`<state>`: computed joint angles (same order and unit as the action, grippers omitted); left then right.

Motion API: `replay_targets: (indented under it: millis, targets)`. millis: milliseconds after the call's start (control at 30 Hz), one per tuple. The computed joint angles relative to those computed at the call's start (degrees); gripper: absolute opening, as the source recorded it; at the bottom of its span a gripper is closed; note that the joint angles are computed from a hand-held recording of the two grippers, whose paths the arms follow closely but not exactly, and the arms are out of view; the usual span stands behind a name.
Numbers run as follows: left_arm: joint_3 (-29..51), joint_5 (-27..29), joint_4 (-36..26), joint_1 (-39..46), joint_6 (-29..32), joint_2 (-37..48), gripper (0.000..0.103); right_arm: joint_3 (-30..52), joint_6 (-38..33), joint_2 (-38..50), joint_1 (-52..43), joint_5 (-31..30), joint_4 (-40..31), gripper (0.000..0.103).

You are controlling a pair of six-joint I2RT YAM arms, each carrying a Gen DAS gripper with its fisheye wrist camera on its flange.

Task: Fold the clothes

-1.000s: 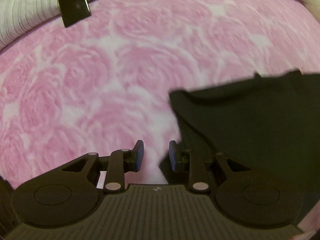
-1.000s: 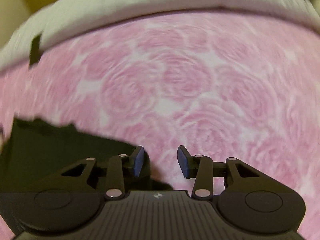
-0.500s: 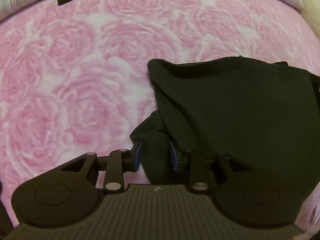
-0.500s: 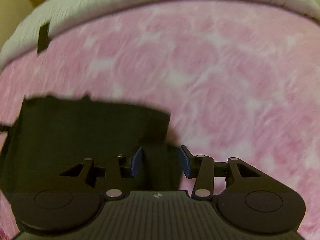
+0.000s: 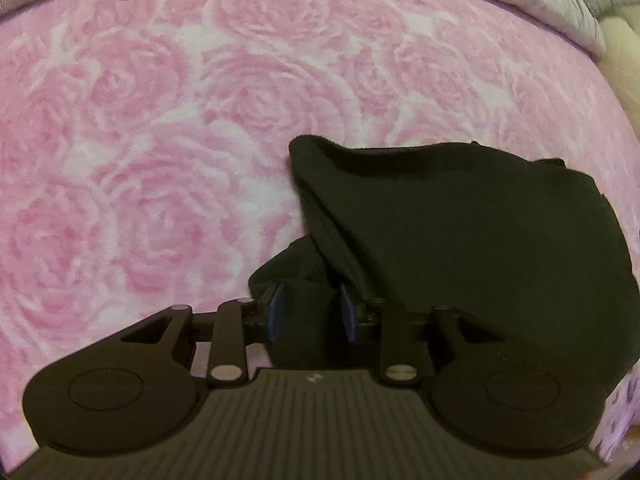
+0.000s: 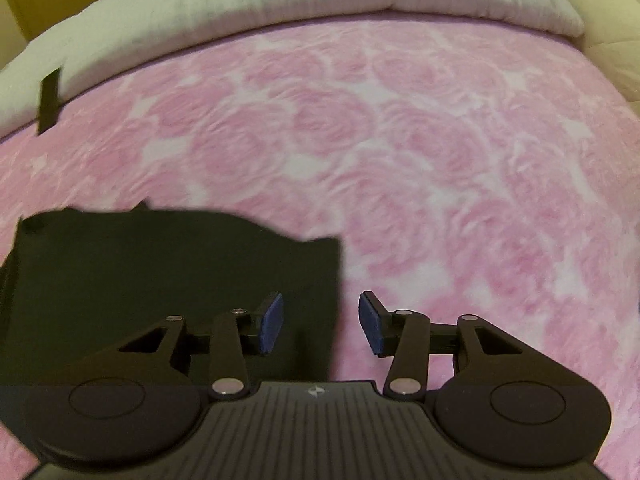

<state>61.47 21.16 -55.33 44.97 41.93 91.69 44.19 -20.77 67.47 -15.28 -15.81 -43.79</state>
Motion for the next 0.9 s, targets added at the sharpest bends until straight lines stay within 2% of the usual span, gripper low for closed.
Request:
replay_targets:
  millis: [133, 367, 500, 533, 567, 733, 833, 900]
  targets:
    - [1.33, 1.5, -1.4, 1.47, -2.13, 0.93, 0.027, -3.43, 2.6, -4.75, 3.94, 1.0, -2.35, 0.048]
    - [3.71, 6.68, -9.91, 8.01, 1.96, -1.16, 0.028, -5.43, 7.95, -10.66, 9.92, 2.0, -6.04, 0.052]
    - [-1.12, 4.89, -6.58, 4.62, 2.55, -1.86, 0.028, -5.6, 11.56, -11.3, 13.95, 2.82, -6.53, 0.052]
    - [-2.26, 4.41, -5.3, 3.84, 2.28, -2.04, 0.025, -5.53, 12.17, -11.48, 14.99, 3.12, -6.62, 0.052]
    - [-3.13, 4.45, -4.11, 3.64, 1.89, -2.46, 0.002, -5.33, 12.69, -11.68, 15.98, 3.48, -6.75, 0.052]
    - [-0.64, 11.93, -7.56, 12.18, 4.21, -5.29, 0.001, -4.07, 13.35, -12.8, 17.9, 4.55, -7.88, 0.053]
    - [-0.35, 9.48, -8.48, 14.29, 5.47, -2.21, 0.002, -4.09, 14.43, -12.29, 19.02, 5.08, -7.7, 0.054]
    - [-0.91, 7.16, -7.21, 14.12, 5.24, 0.7, 0.005, -4.45, 15.75, -11.88, 20.95, 5.76, -7.31, 0.054]
